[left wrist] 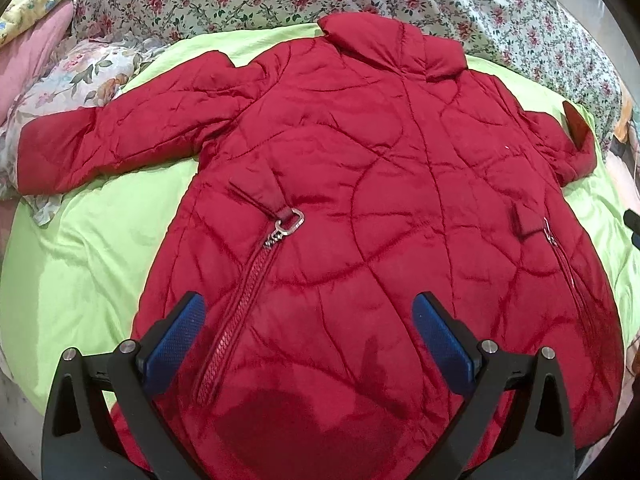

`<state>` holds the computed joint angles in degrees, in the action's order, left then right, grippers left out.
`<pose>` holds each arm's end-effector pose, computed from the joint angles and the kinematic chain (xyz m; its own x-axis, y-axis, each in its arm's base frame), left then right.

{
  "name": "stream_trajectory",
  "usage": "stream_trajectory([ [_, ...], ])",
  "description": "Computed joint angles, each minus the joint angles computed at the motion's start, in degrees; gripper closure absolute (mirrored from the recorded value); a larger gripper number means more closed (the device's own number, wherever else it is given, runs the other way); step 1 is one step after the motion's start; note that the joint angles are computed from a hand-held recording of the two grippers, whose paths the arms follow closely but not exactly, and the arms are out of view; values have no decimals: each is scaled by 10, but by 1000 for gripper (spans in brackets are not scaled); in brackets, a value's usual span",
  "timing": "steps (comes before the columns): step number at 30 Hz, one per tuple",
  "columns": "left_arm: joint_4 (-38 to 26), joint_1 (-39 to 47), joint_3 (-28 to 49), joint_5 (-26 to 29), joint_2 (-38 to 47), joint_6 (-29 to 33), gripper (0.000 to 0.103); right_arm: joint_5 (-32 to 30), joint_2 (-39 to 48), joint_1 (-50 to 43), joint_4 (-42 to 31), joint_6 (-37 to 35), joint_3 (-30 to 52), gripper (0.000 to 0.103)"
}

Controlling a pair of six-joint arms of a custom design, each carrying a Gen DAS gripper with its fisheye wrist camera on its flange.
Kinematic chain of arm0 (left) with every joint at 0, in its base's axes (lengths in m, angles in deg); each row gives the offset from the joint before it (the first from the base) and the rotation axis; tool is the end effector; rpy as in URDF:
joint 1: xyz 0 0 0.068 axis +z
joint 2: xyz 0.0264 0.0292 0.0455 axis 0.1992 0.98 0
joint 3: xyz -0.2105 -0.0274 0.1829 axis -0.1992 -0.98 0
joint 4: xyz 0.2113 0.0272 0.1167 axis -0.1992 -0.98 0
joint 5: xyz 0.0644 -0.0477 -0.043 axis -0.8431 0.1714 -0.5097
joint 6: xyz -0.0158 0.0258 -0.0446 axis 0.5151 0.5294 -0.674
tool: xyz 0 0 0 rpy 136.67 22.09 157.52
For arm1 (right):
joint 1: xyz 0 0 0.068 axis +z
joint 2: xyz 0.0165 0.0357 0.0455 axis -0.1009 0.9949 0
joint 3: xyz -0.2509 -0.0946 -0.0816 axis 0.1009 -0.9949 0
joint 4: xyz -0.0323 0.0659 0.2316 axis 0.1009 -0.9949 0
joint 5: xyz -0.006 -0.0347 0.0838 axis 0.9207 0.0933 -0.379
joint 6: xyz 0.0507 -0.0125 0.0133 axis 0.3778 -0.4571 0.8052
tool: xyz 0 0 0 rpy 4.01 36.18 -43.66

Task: Fold large clothes
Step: 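Reach the right gripper to a coat sleeve cuff and grasp it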

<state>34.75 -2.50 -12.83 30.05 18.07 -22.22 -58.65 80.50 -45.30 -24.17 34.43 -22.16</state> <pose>0.1766 -0.0387 0.2563 -0.8149 0.0402 -0.5782 0.0294 0.9992 0.0280 0.1516 -0.1027 0.2396 -0.7167 0.3867 -0.5804 0.2377 0.9178 0.3181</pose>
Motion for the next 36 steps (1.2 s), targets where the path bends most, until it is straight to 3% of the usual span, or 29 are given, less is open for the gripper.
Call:
stream_trajectory([
  [5,18,45,20,51,26,9,0,5,123,-26,73,24,56,0],
  [11,34,63,42,57,59,15,0,50,292,-23,142,79,169,1],
  [24,63,63,49,67,132,11,0,165,565,11,169,161,451,4],
  [28,66,63,52,69,142,11,0,170,644,10,118,167,545,26],
  [30,67,66,54,71,144,12,0,153,660,3,106,174,559,52],
  [31,67,66,54,72,143,12,0,145,657,1,109,174,552,73],
  [32,68,68,54,74,141,13,0,135,649,-1,117,173,539,82],
  [36,64,71,58,83,139,11,0,62,566,-11,175,148,432,90],
])
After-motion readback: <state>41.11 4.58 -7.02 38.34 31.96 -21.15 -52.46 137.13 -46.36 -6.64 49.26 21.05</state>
